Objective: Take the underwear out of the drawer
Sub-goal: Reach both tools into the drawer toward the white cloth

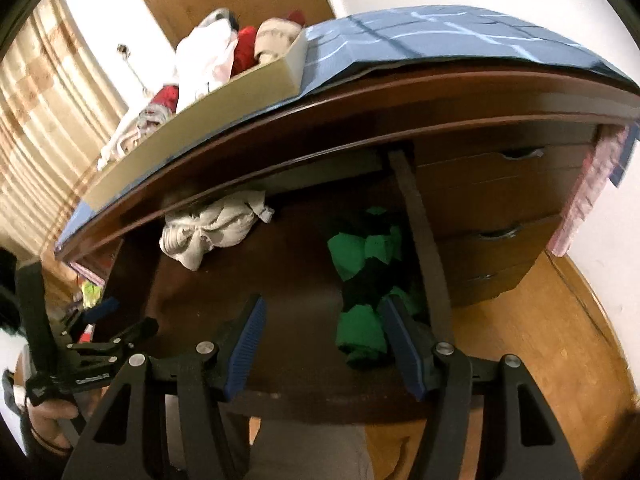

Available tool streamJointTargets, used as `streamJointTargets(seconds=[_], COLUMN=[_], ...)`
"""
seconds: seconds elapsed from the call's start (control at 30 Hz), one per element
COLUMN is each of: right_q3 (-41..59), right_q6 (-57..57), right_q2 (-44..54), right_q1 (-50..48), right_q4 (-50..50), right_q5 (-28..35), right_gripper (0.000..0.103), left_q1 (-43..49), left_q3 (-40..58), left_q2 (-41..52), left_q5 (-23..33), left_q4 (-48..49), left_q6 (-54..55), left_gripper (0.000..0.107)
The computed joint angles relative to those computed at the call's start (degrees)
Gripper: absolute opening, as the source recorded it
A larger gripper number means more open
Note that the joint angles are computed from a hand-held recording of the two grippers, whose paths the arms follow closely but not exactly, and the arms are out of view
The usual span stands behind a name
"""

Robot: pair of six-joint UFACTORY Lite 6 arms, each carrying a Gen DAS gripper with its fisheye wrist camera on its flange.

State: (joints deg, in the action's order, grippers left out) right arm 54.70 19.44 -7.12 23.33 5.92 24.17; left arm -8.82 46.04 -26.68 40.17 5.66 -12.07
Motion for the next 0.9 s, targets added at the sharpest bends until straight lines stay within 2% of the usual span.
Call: streamJointTargets(seconds=[0.07,0.27,0.43,0.67,0.77,0.83,0.9], right_q3=[2.4,12.8,23.1,34.2,39.0,39.1,37.4], right_q6=[-0.8,2.4,8.7,7.1,7.5,8.2,7.8], right_q2=[3.4,15.5,25.7,36.0,40.6,40.7,39.2], right_q1=[0.4,1.7,4.6,8.0,9.6,9.7,9.2], right_q4=[-0.2,-6.2,-16.1,-21.5,-25.7,-27.8,-27.8], right_q5=[0.2,6.5,14.8,24.7,29.7,30.4,29.4], right_gripper=[0.063,0.063,0.062,0.062,0.054,0.042,0.039], left_q1=[1.4,6.4,11.9,16.7,17.0,17.1,17.1], left_q3=[0.4,1.9,3.3,7.3,8.8,9.3,9.2], left_q2=[0.6,2.5,4.5,8.9,10.7,11.3,11.4], left_q5=[-0.4,-0.4,-0.3,-0.1,-0.2,-0.3,-0.5], left_q4=[-1.2,-4.2,-9.0,-15.9,-17.4,-18.9,-19.8], left_q6=[1.5,6.3,11.8,17.8,18.6,19.5,19.8], left_gripper=[0.102,0.102,0.102,0.102,0.102,0.102,0.102])
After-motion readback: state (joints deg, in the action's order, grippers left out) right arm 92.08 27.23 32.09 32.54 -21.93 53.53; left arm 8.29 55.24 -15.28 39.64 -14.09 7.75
